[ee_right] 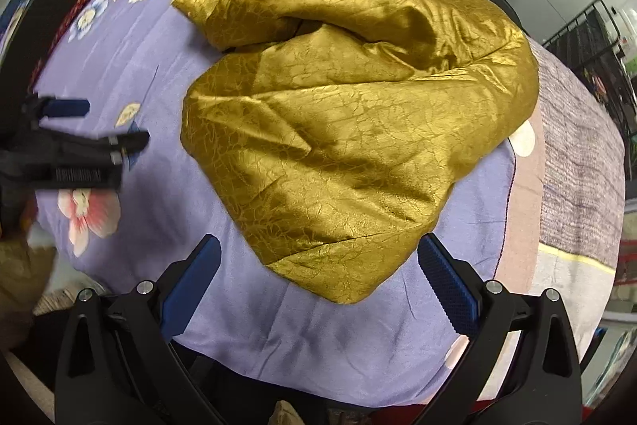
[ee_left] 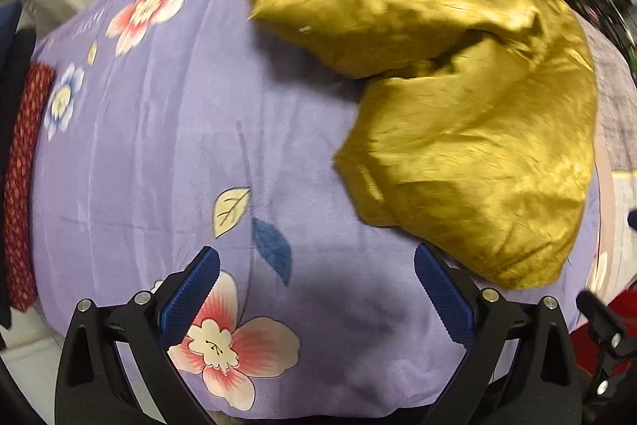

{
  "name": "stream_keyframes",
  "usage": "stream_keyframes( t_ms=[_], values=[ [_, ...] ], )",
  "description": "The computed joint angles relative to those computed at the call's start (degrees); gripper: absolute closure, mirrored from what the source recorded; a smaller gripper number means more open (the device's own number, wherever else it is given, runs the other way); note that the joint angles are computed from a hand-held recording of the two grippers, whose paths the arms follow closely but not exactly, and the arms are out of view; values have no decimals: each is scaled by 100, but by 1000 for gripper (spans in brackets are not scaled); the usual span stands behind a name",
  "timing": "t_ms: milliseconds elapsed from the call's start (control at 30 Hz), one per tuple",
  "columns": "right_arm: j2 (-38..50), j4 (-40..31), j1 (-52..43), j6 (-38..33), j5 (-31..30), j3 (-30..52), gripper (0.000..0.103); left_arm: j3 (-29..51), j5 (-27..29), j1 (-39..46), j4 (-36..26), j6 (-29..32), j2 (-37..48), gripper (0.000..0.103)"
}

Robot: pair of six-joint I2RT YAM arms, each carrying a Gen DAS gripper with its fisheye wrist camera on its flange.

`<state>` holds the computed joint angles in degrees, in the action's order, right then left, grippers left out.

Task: Fold large clothes
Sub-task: 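Grasp the gold jacket with the left gripper while the right gripper grasps it too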

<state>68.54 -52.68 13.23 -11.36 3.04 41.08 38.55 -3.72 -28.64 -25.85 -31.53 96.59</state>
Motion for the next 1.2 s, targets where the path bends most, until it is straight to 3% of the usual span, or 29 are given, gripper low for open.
stream_keyframes(
  t_ms=[167,367,433,567,600,633,667,700,733,800,867,967,1033,1100,1200],
  values=[
    [168,332,151,-288,-32,-503,5,-180,417,1071,402,621,198,10],
    [900,1502,580,-480,306,-1144,5,793,512,1608,1114,1596,976,9],
    [1354,1980,753,-456,602,-1261,16,1338,556,1582,1204,1866,1434,9],
    [1972,2851,836,-450,856,-1474,27,2781,912,1407,731,2319,2583,11],
    [1980,3014,819,-459,884,-1544,35,2944,908,1372,644,2296,2688,20],
    [1927,3097,815,-434,915,-1589,53,3139,941,1354,550,2235,2822,28],
    [1762,3180,771,-409,1036,-1656,65,3308,1139,1394,475,2099,2923,43],
    [1577,3135,650,-403,1062,-1647,84,3302,1315,1420,503,1981,2912,62],
    [1433,3039,467,-403,955,-1601,91,3294,1489,1457,553,1846,2863,69],
    [1091,2659,-194,-340,520,-1373,95,3250,1445,1426,562,1794,2709,79],
    [565,2233,-926,-285,176,-1075,96,3061,1342,1329,586,1818,2415,85],
    [-124,1563,-2156,-349,-506,-388,98,2647,1690,1466,644,1790,1669,90],
    [-410,1089,-3032,-420,-1037,322,98,2175,1871,1621,697,1831,680,91],
    [-255,660,-3762,-570,-1761,1187,98,1839,1852,1670,609,1889,-190,92],
    [-230,-474,-4868,-1132,-3124,2529,98,1586,2140,2000,-94,2061,-1681,93]
  ],
)
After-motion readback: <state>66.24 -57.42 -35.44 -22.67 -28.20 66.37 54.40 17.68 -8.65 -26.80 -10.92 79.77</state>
